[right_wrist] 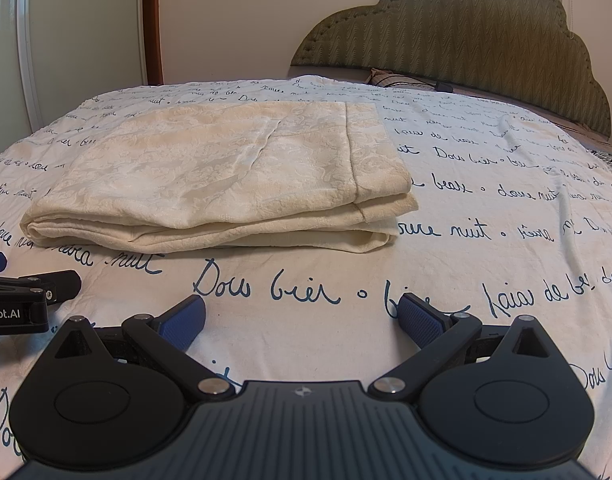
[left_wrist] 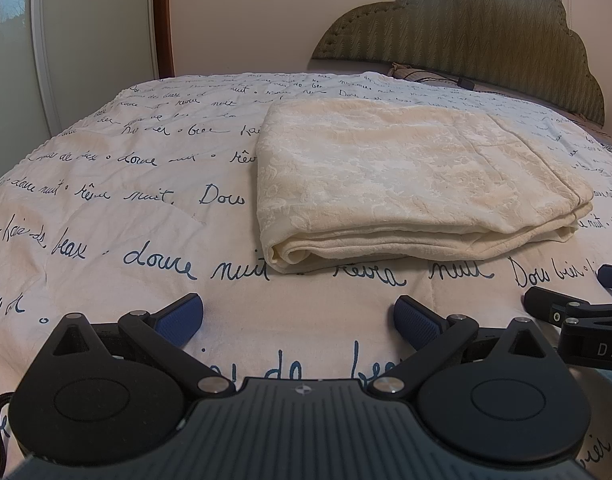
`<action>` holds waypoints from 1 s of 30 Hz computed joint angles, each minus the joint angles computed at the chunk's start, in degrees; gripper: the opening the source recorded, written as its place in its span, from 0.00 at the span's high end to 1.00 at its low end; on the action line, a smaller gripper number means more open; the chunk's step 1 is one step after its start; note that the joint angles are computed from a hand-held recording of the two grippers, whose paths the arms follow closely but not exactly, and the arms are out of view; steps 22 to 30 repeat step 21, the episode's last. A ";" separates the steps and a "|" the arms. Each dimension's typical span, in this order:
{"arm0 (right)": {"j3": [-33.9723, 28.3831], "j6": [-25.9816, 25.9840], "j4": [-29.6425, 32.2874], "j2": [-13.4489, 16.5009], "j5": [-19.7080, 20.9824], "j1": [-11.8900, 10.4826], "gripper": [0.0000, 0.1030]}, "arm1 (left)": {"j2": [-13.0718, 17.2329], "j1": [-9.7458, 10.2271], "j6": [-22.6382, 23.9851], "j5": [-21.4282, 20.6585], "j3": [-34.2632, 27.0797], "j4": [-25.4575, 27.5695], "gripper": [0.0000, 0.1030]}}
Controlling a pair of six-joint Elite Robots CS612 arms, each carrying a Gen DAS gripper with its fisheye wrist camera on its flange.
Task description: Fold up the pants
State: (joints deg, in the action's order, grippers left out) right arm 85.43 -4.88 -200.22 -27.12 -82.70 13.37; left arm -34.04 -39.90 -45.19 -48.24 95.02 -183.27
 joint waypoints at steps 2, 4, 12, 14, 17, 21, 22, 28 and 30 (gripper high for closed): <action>0.00 0.00 0.00 0.00 0.00 0.00 0.00 | 0.00 0.00 0.00 0.00 0.00 0.00 0.00; 0.00 0.01 0.00 0.00 0.02 -0.01 0.00 | 0.01 0.01 0.00 -0.01 0.00 -0.05 0.00; 0.00 0.02 -0.01 0.00 0.03 -0.02 0.00 | -0.03 -0.04 -0.19 -0.04 0.02 -0.05 0.00; 0.00 0.02 -0.01 0.00 0.03 -0.02 0.00 | -0.04 -0.04 -0.22 -0.03 0.02 -0.23 0.00; 0.00 0.02 -0.01 0.00 0.03 -0.02 0.00 | -0.02 -0.05 -0.36 -0.02 0.10 -0.52 0.00; 0.00 0.02 -0.01 0.00 0.03 -0.02 0.00 | -0.03 -0.10 -0.46 0.01 0.07 -0.39 0.00; 0.00 0.02 -0.01 0.00 0.03 -0.02 0.00 | -0.03 -0.10 -0.46 0.01 0.07 -0.39 0.00; 0.00 0.02 -0.01 0.00 0.03 -0.02 0.00 | -0.03 -0.10 -0.46 0.01 0.07 -0.39 0.00; 0.00 0.02 -0.01 0.00 0.03 -0.02 0.00 | -0.03 -0.10 -0.46 0.01 0.07 -0.39 0.00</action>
